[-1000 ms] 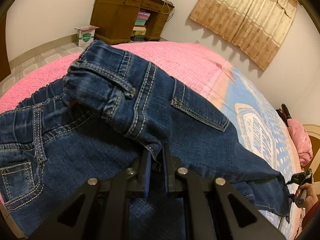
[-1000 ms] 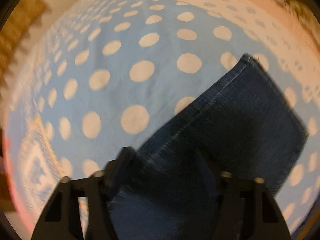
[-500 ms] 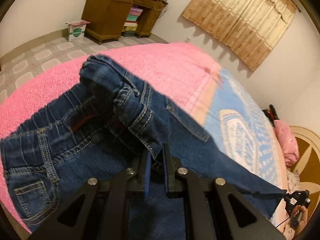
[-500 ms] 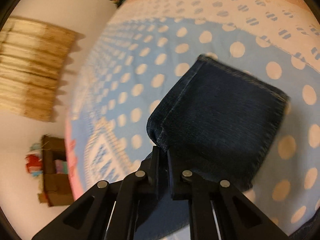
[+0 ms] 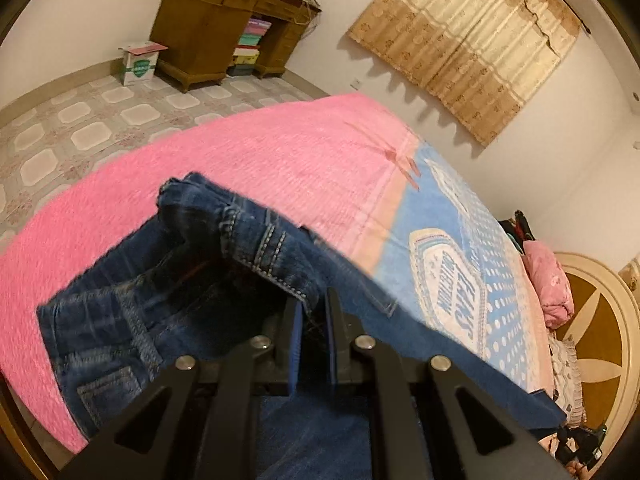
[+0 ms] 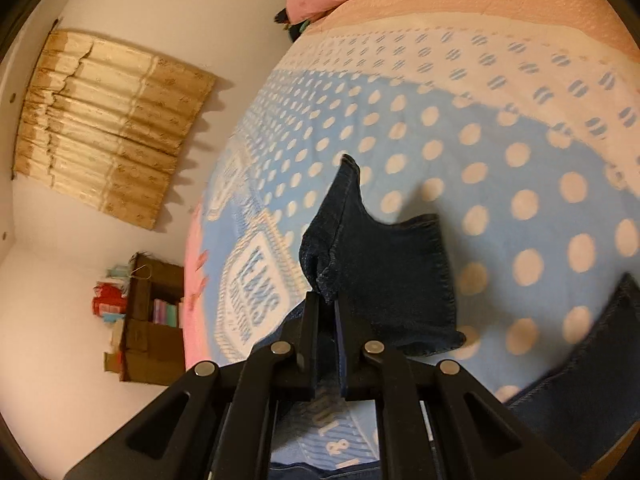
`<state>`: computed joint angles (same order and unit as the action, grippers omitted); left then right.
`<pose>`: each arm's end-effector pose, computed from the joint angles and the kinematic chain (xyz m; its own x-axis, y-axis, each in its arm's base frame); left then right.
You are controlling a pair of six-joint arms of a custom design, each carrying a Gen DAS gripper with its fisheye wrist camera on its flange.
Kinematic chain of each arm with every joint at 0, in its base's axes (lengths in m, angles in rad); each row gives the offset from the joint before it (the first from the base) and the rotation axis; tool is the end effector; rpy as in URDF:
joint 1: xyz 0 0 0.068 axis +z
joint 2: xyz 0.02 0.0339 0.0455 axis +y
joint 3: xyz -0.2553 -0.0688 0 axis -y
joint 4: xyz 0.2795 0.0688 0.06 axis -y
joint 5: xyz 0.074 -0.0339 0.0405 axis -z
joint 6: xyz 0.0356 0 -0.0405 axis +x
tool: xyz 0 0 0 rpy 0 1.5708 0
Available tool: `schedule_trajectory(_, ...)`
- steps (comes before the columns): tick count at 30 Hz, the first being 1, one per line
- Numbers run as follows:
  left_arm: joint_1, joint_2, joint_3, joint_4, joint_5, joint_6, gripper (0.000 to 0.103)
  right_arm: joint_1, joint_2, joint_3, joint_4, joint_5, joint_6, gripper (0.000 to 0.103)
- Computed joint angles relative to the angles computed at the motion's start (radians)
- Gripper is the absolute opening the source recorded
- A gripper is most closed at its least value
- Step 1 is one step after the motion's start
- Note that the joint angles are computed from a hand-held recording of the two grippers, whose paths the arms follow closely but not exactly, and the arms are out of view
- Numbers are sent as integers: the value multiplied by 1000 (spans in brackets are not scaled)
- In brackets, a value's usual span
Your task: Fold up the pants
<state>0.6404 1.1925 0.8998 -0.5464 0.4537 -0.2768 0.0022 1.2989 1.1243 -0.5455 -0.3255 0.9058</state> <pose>0.2350 0.1557 0.2487 -0.4913 -0.6724 -0.5536 -0.4538 0.7401 -0.4963 0.3181 0.0121 0.2989 -0.5977 0.7443 -0.2979 0.3693 0.5855 0.7217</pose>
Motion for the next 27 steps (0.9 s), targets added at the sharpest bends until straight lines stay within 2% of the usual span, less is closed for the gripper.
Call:
schedule_trajectory(4, -5, 79, 140, -66, 25, -5, 11, 16, 16, 69, -36, 17, 8, 7)
schedule_trajectory(9, 41, 141, 297, -179, 103, -1, 11, 37, -50, 158, -86, 7, 12, 7)
schedule_trajectory(13, 128, 94, 308, -247, 183, 62, 11, 63, -127, 221, -133, 11, 10, 7)
schedule_trajectory(15, 203, 74, 298, -308, 247, 118, 11, 68, -214, 202, -166, 6, -3, 7)
schedule_trajectory(18, 318, 41, 256, -402, 319, 236, 11, 74, -385, 98, -190, -14, -6, 7)
schedule_trajectory(21, 441, 21, 194, -498, 366, 385, 11, 62, -619, -83, -252, -58, 11, 7)
schedule_trajectory(25, 593, 13, 93, -585, 364, 591, 11, 77, -920, -306, -418, -50, -15, 7)
schedule_trajectory(27, 649, 34, 51, -594, 338, 653, 11, 69, -1073, -427, -491, -66, 8, 7)
